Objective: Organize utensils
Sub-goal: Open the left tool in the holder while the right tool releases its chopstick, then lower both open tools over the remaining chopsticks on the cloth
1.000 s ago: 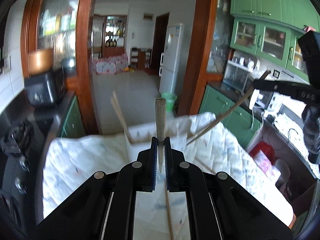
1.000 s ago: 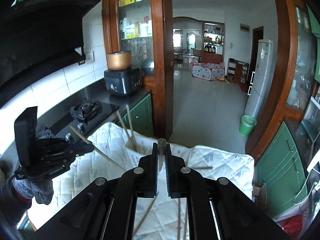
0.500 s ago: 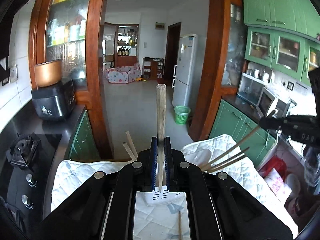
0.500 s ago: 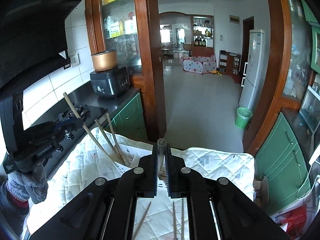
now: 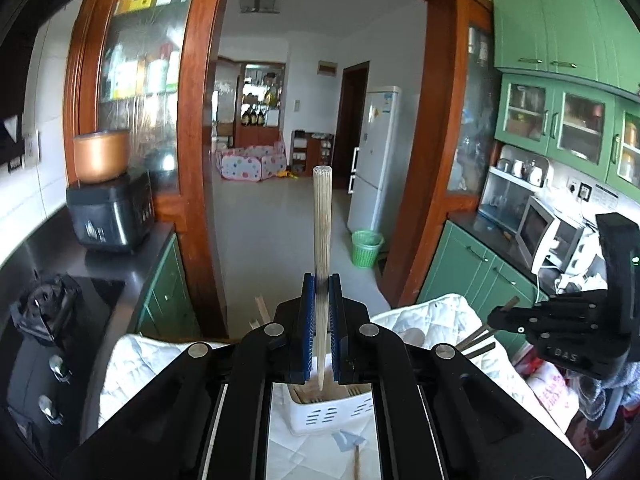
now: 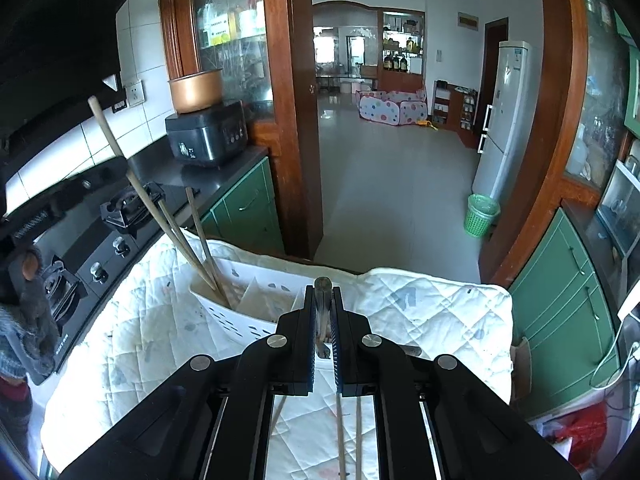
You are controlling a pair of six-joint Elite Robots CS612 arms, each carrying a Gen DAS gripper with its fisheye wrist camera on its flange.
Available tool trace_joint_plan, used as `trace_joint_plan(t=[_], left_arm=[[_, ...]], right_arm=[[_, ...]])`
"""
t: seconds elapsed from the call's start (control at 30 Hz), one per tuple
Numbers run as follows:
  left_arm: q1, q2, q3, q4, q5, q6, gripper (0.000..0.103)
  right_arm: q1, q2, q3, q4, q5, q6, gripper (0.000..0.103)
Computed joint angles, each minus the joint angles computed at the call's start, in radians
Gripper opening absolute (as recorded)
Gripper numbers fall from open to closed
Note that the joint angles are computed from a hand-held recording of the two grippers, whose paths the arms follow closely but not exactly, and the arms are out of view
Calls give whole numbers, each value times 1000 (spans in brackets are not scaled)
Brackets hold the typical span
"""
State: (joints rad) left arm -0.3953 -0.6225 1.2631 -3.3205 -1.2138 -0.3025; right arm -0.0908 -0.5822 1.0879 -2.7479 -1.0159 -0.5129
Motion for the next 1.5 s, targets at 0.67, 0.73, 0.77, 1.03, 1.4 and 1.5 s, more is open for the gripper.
trace_joint_plan(t=[0.67, 0.73, 0.77, 1.03, 1.4, 1.5], left_arm=[[22, 47, -3, 123, -94, -89, 9], [18, 41, 11, 114, -85, -86, 9], [16, 36, 21, 106, -82, -87, 9], [-1, -5, 120, 34, -79, -109, 10], [-47, -27, 249, 16, -119, -121, 29], [-53, -24, 275, 14, -144, -148, 29]], right_arm=[[-71, -69, 184, -207, 107, 55, 21], [-79, -74, 212, -220, 105, 45, 21], [-83, -76, 227, -226, 99, 37, 21], [-111, -55, 309, -213, 17, -4, 21], [-116, 13, 331, -156, -93, -48, 17], [-115, 24, 327, -151, -95, -50, 16]])
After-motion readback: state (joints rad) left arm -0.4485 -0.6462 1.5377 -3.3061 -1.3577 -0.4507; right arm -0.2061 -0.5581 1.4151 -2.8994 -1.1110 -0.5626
